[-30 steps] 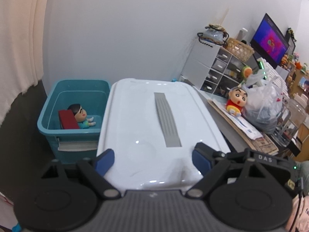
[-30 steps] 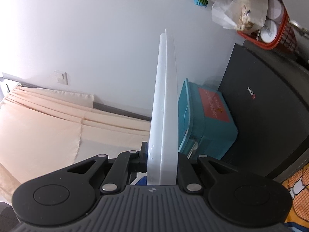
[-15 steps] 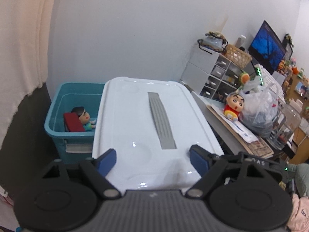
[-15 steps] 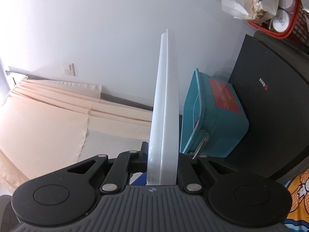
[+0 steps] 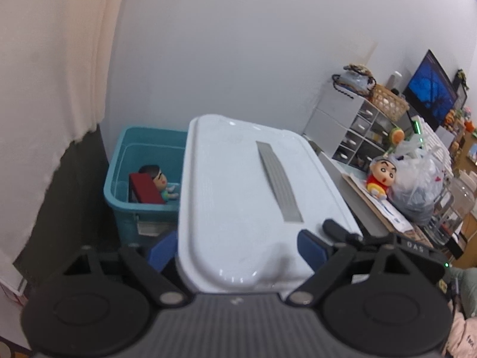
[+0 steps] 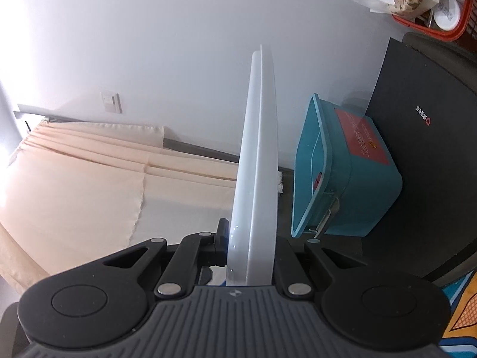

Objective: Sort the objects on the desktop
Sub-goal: 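Carry the held white lid over the teal bin with the right tool, then lower the white lid onto the teal bin's rim with the right tool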

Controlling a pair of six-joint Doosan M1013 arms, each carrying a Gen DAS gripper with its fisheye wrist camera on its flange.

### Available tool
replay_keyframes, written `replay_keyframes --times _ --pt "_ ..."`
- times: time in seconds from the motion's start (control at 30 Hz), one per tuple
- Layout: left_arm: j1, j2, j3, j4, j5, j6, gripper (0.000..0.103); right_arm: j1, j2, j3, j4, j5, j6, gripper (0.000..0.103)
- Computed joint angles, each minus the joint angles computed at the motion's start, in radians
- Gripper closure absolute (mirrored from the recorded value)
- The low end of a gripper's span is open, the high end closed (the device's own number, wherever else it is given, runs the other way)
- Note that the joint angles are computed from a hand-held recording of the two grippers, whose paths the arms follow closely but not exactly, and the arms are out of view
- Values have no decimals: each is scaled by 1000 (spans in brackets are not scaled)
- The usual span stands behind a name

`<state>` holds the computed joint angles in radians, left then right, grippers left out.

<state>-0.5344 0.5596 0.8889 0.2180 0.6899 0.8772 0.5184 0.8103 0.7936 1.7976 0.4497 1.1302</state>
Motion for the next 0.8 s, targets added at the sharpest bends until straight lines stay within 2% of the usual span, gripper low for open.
replay_keyframes --times 0.17,0.43,0.63,0.8 --pt "14 -2 16 -88 -36 22 12 -2 26 -38 32 24 -7 94" --pt "21 0 24 -37 -50 -37 13 -3 86 -160 -166 48 169 92" --pt "30 14 11 2 -27 -80 13 -3 151 -271 -282 69 328 92" --pt "43 22 8 -11 -17 -81 13 -3 200 -357 -372 92 436 92"
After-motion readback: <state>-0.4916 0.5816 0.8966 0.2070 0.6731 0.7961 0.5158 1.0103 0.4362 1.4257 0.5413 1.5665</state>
